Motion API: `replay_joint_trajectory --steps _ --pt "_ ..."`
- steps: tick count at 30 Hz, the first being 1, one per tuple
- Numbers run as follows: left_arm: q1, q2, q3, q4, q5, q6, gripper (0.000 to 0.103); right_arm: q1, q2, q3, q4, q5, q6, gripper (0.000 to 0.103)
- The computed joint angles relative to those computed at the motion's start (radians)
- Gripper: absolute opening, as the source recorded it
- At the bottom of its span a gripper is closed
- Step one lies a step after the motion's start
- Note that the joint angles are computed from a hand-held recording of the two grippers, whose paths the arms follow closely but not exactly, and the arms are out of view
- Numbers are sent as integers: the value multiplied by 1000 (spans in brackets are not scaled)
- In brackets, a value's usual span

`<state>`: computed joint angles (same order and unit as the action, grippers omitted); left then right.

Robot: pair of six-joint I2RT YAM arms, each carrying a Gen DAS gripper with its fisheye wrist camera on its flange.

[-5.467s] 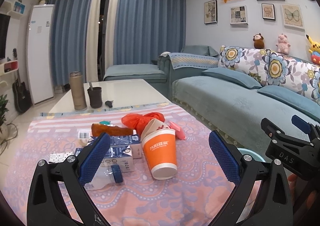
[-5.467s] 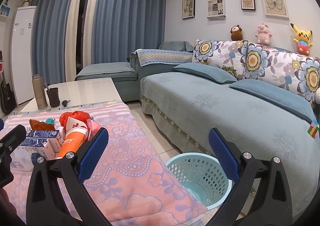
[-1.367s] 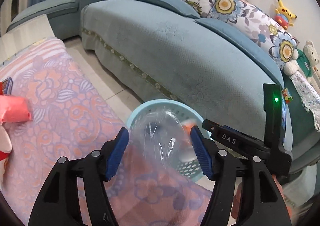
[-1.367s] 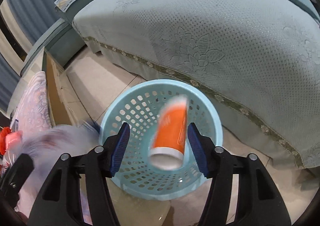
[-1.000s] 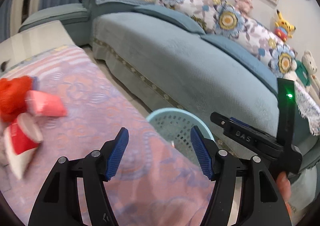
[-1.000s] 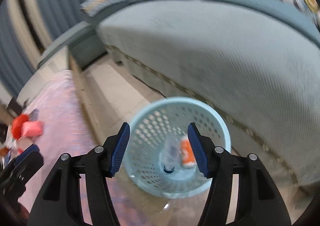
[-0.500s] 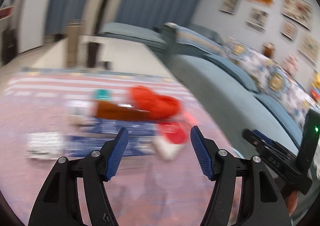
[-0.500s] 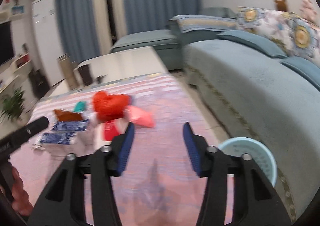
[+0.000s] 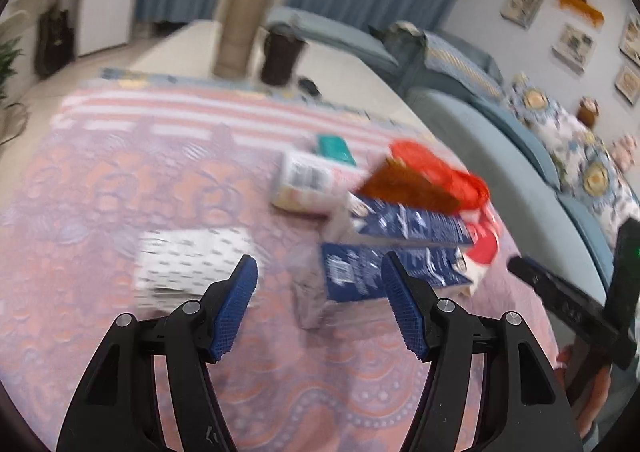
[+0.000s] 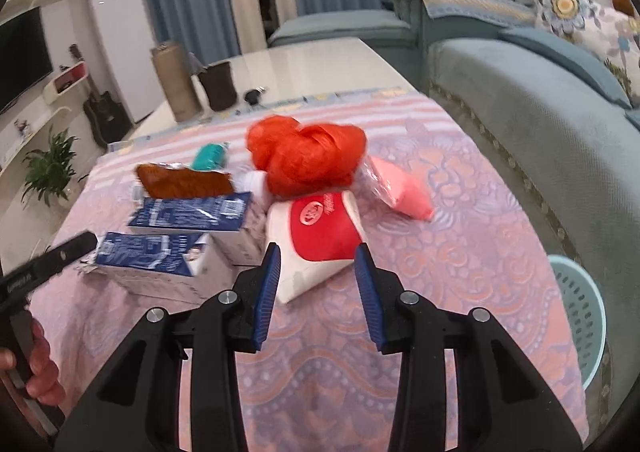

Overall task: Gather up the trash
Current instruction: 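Grasp the white milk carton with the left gripper while the right gripper grasps the red-and-white cup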

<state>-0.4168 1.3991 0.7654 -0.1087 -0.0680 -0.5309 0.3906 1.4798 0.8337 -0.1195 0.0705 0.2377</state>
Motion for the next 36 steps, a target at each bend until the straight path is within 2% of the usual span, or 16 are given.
replay_joint_trajectory --steps 4,6,12,15,18,19,21,22,23,25,27,28,30,31,33,36 --pt "-18 80 27 36 56 27 63 -40 28 11 -21 -25 -5 35" --pt "-31 74 24 34 82 29 63 -52 56 29 -44 -58 -13 35" --pt "-135 21 5 -26 147 42 65 -78 71 18 -34 -55 20 35" --pt "-166 -3 0 -51 247 71 65 -117 37 -17 -14 -85 24 35" --pt "-212 -18 23 -83 154 125 72 -150 2 -46 0 -107 19 35" --pt "-223 2 45 -94 122 145 78 -162 -6 -51 -1 -124 12 35" --pt "-249 66 112 -132 38 207 80 -169 -7 -46 -9 -131 0 35" --pt "-264 101 141 -132 -6 253 84 -174 -7 -41 -16 -136 -7 35" --pt "-265 136 171 -133 -16 299 91 -182 -5 -37 -23 -151 -11 35" --pt "-257 228 247 -168 40 379 91 -193 5 -26 -28 -166 -15 35" --pt "-251 306 315 -211 101 415 90 -202 15 -12 -38 -181 -26 35" --pt "-265 334 339 -224 70 422 88 -205 23 -1 -44 -186 -35 35" --pt "-286 362 366 -246 11 416 71 -201 36 15 -49 -183 -48 35" --pt "-290 371 376 -263 -3 394 63 -196 47 29 -54 -180 -54 35" --pt "-287 354 358 -250 -12 351 56 -182 72 54 -62 -179 -58 35" --pt "-288 274 269 -222 -35 220 52 -157 112 91 -69 -169 -57 35"
